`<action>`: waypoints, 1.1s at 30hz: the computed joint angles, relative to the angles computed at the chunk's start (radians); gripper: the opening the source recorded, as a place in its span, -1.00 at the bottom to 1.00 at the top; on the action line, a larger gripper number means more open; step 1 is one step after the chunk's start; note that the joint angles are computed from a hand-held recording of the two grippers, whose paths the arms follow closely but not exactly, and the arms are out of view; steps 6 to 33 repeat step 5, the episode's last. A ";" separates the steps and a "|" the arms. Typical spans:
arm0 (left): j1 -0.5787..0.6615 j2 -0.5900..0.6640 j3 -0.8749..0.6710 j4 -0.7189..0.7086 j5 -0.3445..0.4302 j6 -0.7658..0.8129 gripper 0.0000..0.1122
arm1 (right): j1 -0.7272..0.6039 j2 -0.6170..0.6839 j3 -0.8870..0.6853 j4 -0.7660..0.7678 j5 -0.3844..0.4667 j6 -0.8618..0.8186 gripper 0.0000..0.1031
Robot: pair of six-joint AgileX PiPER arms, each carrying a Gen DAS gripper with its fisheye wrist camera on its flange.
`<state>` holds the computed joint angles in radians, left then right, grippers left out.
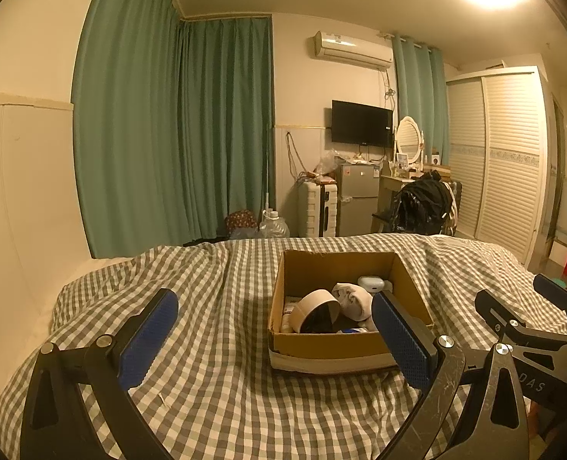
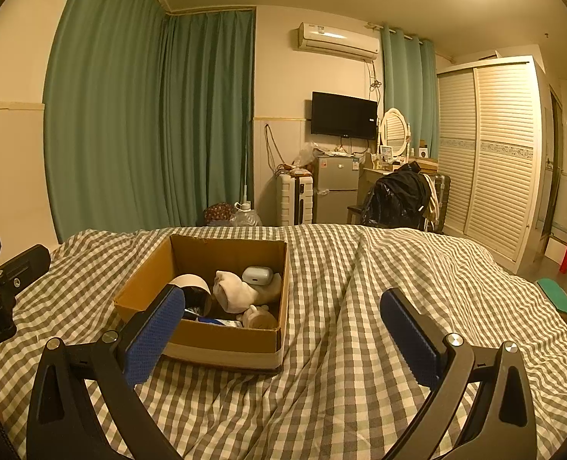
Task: Organize objects
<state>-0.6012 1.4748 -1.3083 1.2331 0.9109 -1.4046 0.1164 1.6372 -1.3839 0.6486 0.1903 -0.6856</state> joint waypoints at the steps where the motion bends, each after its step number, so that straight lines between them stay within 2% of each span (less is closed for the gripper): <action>1: -0.001 0.000 0.001 0.002 0.002 -0.003 0.84 | 0.000 -0.003 0.004 0.005 -0.001 -0.006 0.99; 33: -0.001 -0.004 0.008 0.010 0.003 -0.014 0.84 | -0.001 -0.002 0.003 0.001 0.000 -0.002 0.99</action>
